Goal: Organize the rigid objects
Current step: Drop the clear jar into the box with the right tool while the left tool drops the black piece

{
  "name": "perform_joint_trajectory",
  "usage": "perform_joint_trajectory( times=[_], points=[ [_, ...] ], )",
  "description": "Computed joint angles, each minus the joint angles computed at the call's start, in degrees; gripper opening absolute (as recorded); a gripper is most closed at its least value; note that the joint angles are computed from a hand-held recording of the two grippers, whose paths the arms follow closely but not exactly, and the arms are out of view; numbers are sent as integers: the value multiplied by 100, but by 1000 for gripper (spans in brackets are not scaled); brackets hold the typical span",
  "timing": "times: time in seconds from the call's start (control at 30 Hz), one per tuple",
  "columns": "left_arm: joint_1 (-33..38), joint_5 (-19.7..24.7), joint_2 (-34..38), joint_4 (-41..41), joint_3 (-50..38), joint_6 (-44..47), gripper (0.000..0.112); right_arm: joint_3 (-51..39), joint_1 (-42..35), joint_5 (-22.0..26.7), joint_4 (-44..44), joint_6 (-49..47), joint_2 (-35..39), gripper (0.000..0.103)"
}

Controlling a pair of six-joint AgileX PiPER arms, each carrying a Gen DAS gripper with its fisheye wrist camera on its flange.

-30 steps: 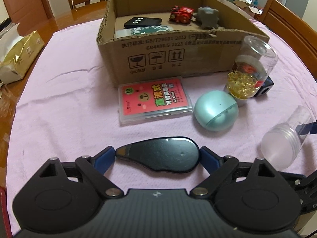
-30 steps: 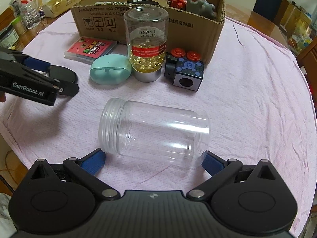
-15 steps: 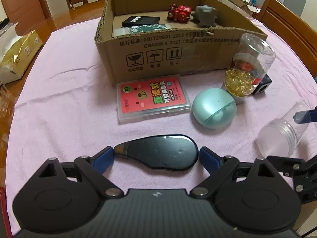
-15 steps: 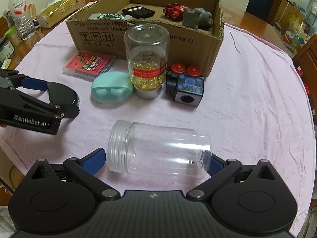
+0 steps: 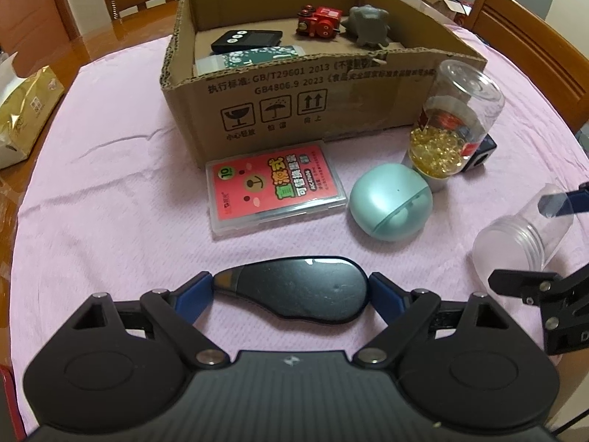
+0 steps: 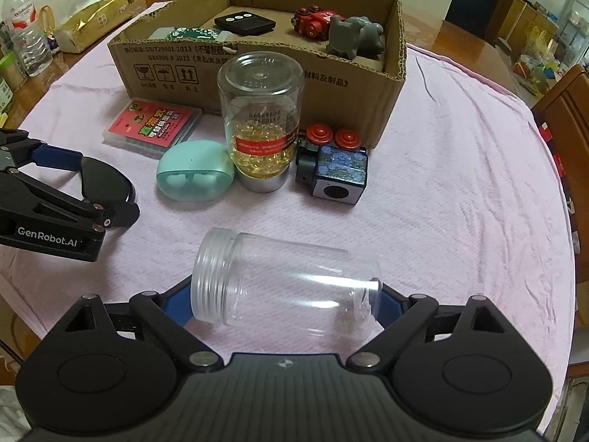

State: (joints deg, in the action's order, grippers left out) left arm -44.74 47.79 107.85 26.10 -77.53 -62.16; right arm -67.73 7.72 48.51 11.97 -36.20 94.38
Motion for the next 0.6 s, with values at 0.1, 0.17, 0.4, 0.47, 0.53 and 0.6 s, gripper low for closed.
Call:
perform_joint_trajectory(
  times=[0.1,0.17,0.4,0.47,0.53,0.6],
  points=[
    [59,4,-82,-182,-14,336,89,-112,-30,127,13,-78,0,95],
    [76,71,-140,-247,-53,558,89,-210,-64,216,27,-183,4,95],
    [237,391,-515,-650,-326,1529,89,-743,-271,712,136,-690,54,95],
    [279,504,-609,-699,-458,1784,89,-1053,-378,1001,225,-850,136,95],
    [331,631,-660,-748,-634,1979,89,-1318,-466,1183,299,-975,209,95],
    [388,697,-686,-770,-793,2095,89,-1642,-529,1369,335,-1040,314,95]
  ],
)
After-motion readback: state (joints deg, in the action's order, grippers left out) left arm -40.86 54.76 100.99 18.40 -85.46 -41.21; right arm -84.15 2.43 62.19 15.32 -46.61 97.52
